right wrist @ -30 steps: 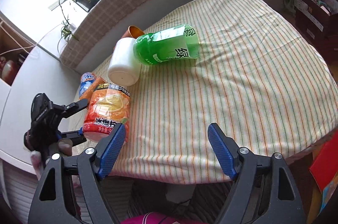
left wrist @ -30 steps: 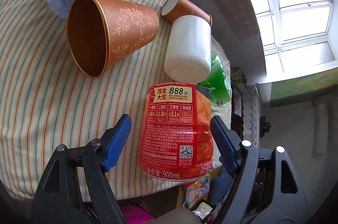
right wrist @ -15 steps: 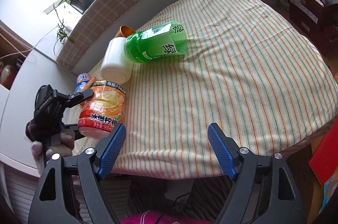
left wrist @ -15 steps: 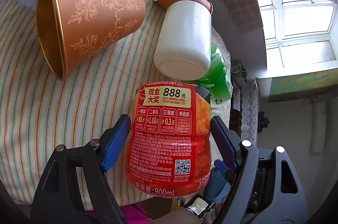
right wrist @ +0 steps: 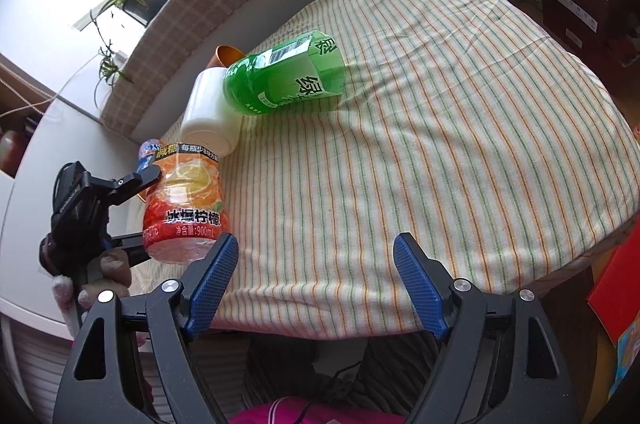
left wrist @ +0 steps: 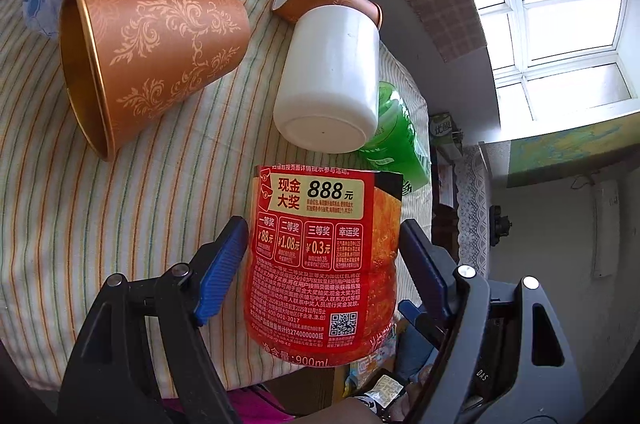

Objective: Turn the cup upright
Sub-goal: 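Rotate the red bottle with the left tool until its cap points up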

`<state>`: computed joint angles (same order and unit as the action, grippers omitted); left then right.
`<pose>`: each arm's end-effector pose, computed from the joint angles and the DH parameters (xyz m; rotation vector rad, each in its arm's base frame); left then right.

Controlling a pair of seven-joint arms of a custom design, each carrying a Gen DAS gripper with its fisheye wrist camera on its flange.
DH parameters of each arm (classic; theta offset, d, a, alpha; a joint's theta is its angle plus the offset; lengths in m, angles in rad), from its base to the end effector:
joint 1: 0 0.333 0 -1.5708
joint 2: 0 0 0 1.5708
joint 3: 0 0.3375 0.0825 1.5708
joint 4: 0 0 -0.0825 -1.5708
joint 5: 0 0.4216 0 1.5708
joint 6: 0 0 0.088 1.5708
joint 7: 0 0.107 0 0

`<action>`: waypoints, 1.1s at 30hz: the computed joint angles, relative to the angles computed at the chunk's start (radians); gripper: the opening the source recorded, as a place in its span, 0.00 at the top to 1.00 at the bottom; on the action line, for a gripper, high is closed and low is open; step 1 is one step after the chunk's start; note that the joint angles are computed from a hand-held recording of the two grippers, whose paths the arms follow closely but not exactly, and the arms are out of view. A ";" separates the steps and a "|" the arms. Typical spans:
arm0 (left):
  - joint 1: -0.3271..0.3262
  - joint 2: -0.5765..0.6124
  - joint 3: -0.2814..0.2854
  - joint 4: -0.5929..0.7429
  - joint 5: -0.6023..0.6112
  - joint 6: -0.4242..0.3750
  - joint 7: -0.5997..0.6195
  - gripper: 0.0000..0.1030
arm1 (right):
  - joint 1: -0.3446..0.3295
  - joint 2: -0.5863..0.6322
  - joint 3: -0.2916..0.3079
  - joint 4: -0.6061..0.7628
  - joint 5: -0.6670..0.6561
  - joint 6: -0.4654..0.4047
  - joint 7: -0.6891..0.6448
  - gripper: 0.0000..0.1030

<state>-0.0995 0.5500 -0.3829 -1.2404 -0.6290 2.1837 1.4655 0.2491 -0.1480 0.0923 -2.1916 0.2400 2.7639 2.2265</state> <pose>0.7290 -0.3147 0.5347 1.7493 -1.7780 0.9592 0.5501 0.1871 0.5367 -1.2296 2.0735 -0.0725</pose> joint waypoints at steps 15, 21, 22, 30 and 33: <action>-0.066 -0.167 0.050 -0.195 0.196 0.218 0.091 0.23 | 0.008 0.012 0.002 0.017 0.001 -0.004 -0.012 0.22; -0.091 -0.240 0.068 -0.311 0.304 0.353 0.117 0.23 | 0.004 0.016 0.010 0.022 -0.041 -0.001 0.016 0.22; -0.096 -0.249 0.072 -0.327 0.327 0.375 0.115 0.23 | 0.002 0.017 0.012 0.024 -0.054 -0.004 0.023 0.22; -0.111 -0.260 0.081 -0.366 0.440 0.475 0.070 0.23 | 0.003 0.023 0.018 0.041 -0.115 -0.014 0.060 0.22; -0.095 -0.271 0.065 -0.389 0.417 0.491 0.083 0.23 | 0.009 0.026 0.014 0.044 -0.106 -0.015 0.053 0.22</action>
<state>-0.1947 0.2795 -0.3184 -1.6291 -0.2121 2.6746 1.5488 0.2582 -0.1218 0.1066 -2.1474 0.1338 2.7493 2.2798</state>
